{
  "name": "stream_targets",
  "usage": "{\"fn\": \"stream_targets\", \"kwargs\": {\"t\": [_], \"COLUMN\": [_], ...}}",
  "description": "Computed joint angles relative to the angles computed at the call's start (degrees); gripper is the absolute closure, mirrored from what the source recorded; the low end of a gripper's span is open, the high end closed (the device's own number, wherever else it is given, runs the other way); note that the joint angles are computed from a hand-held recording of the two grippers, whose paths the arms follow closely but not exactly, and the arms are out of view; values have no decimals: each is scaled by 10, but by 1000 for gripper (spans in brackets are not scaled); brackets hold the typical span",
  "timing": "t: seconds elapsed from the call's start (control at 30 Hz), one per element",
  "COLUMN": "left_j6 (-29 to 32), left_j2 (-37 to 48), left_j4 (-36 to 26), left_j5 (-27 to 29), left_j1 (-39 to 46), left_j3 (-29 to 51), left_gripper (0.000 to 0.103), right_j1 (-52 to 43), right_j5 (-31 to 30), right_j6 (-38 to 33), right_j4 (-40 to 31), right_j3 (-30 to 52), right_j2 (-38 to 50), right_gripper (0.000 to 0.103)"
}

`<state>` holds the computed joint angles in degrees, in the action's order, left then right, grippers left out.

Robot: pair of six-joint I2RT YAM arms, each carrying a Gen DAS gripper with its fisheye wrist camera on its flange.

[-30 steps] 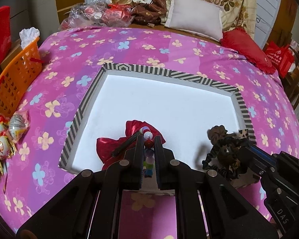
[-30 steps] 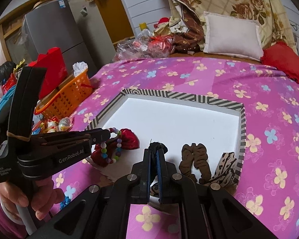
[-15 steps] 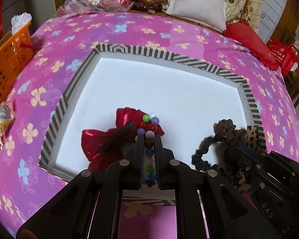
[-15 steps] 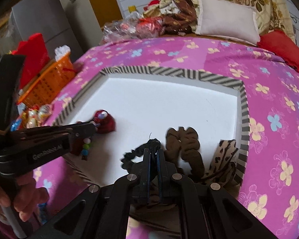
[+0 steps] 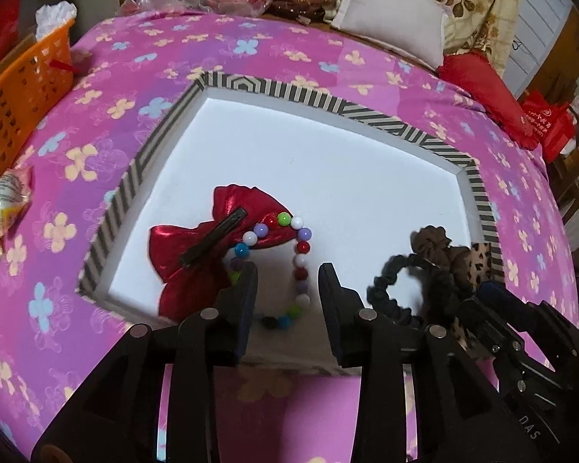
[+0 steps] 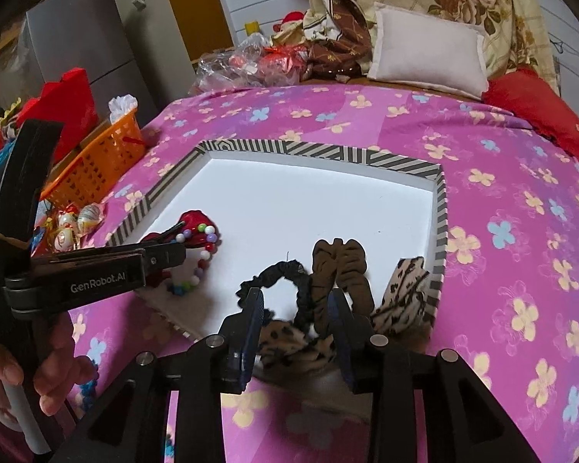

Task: Organize jewelry
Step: 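Lower bracelets into tray beside the bows and open both tools, then withdraw both tools back over the remaining bracelets and hair ties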

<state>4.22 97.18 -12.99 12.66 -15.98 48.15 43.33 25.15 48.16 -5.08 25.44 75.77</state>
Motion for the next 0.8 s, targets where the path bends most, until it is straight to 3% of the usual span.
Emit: {"fn": "stream_targets", "kwargs": {"t": [0.1,0.2,0.37,0.8], "left_j6": [10,17,34,88], "left_j2": [-40,-87,-168,-369], "left_j4": [-5,-12,-20,-95], "left_j5": [0,6,-13,9], "left_j1": [6,17,21,78], "left_j3": [-25,-55,-109,-218], "left_gripper": [65,55,54,54], "right_j1": [38,79,152,323], "right_j5": [28,55,93,163], "right_j6": [37,80,153,330], "right_j4": [-30,-60,-113,-247], "right_j3": [0,-1,12,75], "right_j2": [-19,-38,-47,-1], "right_gripper": [63,61,61,61]}}
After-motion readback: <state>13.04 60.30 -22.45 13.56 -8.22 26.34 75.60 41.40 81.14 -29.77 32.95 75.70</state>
